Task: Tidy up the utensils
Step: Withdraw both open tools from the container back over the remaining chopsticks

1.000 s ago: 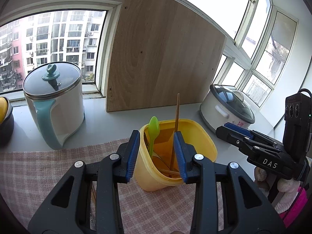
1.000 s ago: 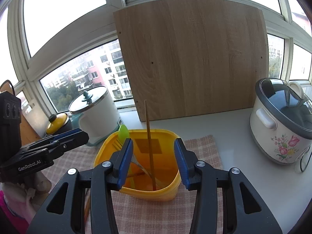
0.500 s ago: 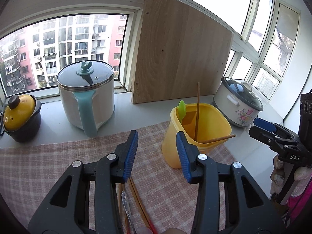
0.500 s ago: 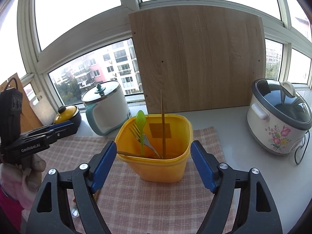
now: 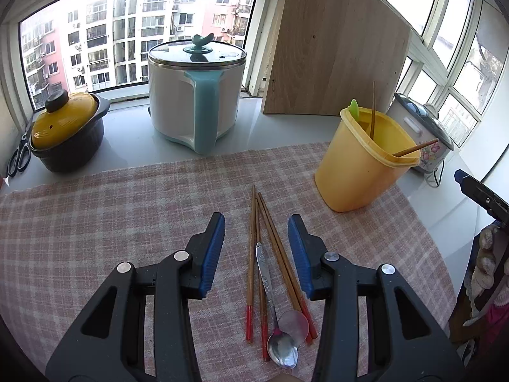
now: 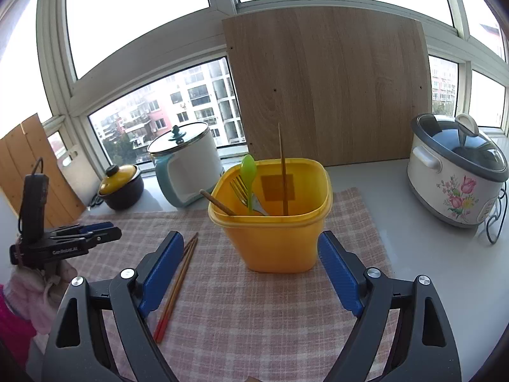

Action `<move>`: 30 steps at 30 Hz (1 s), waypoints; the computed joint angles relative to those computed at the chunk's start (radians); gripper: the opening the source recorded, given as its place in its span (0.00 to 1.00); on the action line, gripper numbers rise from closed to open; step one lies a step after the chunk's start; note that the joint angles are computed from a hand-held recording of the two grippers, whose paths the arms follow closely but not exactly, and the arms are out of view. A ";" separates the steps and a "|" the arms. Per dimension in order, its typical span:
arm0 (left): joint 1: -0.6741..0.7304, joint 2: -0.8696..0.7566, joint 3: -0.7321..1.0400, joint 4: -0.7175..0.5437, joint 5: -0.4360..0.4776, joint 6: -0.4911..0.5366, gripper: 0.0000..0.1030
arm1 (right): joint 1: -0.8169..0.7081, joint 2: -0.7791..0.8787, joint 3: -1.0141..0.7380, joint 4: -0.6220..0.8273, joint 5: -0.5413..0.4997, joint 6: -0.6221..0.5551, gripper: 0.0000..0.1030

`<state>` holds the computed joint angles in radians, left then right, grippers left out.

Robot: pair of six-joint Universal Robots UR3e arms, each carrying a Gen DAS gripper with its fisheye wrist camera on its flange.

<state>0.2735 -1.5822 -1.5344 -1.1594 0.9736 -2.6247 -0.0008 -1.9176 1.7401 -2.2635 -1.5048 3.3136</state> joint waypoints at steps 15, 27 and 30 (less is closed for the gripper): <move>-0.018 -0.028 -0.113 -0.002 0.083 0.146 0.40 | 0.199 0.214 -0.051 0.074 0.029 0.027 0.69; -0.051 -0.085 -0.144 0.027 0.116 0.210 0.24 | 0.314 0.504 -0.230 0.094 0.022 0.112 0.26; -0.054 -0.099 -0.141 0.026 0.117 0.224 0.23 | 0.321 0.565 -0.286 0.115 0.026 0.123 0.22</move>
